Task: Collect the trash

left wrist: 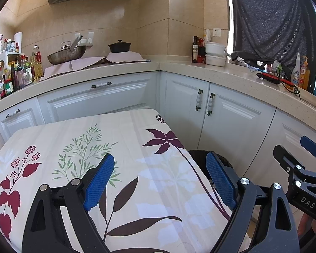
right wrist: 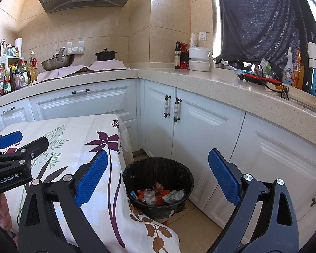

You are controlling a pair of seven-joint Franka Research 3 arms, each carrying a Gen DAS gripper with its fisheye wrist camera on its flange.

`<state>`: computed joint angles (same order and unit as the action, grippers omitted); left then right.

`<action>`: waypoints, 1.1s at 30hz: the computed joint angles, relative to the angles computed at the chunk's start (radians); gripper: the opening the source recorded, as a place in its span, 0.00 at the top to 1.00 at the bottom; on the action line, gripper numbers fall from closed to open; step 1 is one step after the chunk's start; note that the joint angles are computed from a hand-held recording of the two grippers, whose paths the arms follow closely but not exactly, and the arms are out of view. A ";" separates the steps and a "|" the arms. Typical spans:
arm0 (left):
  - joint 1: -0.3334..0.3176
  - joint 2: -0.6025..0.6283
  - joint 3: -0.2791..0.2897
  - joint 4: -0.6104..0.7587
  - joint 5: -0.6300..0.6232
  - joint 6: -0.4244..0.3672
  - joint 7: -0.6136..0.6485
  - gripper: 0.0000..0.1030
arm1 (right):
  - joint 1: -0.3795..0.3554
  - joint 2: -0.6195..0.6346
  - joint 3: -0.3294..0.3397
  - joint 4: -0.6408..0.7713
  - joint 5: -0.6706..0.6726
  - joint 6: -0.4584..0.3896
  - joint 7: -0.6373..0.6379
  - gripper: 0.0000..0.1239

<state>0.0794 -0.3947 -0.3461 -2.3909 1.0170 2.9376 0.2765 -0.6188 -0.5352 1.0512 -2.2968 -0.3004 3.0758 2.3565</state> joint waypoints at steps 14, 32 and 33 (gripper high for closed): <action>-0.030 0.014 0.029 -0.003 -0.061 0.009 0.066 0.16 | -0.015 0.004 0.016 0.005 -0.003 0.002 0.004 0.24; -0.014 0.020 0.027 -0.006 -0.138 0.003 0.124 0.10 | -0.055 0.022 0.062 0.020 0.009 0.016 -0.009 0.24; -0.015 0.020 0.029 -0.008 -0.146 -0.004 0.123 0.10 | -0.062 0.034 0.072 0.028 0.007 0.015 -0.014 0.24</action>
